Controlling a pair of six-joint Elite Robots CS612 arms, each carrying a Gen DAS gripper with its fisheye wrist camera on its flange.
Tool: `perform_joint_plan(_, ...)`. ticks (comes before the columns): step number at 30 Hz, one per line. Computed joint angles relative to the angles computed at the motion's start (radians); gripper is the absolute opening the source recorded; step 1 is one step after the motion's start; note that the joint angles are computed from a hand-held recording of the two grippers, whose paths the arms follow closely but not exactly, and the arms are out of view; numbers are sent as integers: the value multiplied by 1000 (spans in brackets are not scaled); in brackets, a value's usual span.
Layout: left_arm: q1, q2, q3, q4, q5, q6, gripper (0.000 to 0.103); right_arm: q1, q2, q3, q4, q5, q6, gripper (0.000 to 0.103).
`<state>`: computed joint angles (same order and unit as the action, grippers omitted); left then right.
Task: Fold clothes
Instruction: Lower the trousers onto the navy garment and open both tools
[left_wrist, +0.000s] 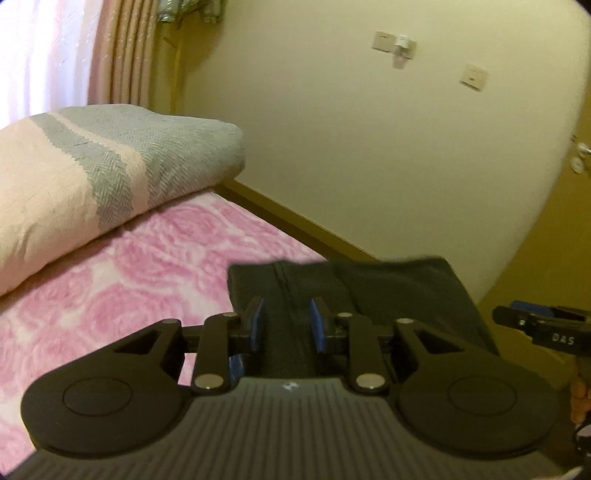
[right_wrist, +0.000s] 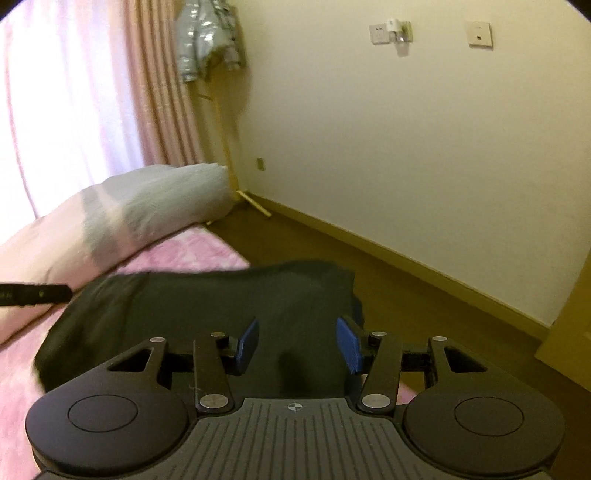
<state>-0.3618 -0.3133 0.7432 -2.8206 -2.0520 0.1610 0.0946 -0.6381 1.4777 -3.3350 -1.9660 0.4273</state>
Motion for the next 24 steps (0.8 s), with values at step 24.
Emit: perform_joint_plan(24,-31,-208,423,-191,213,-21,24,91,-47,116,7,-102,111,51)
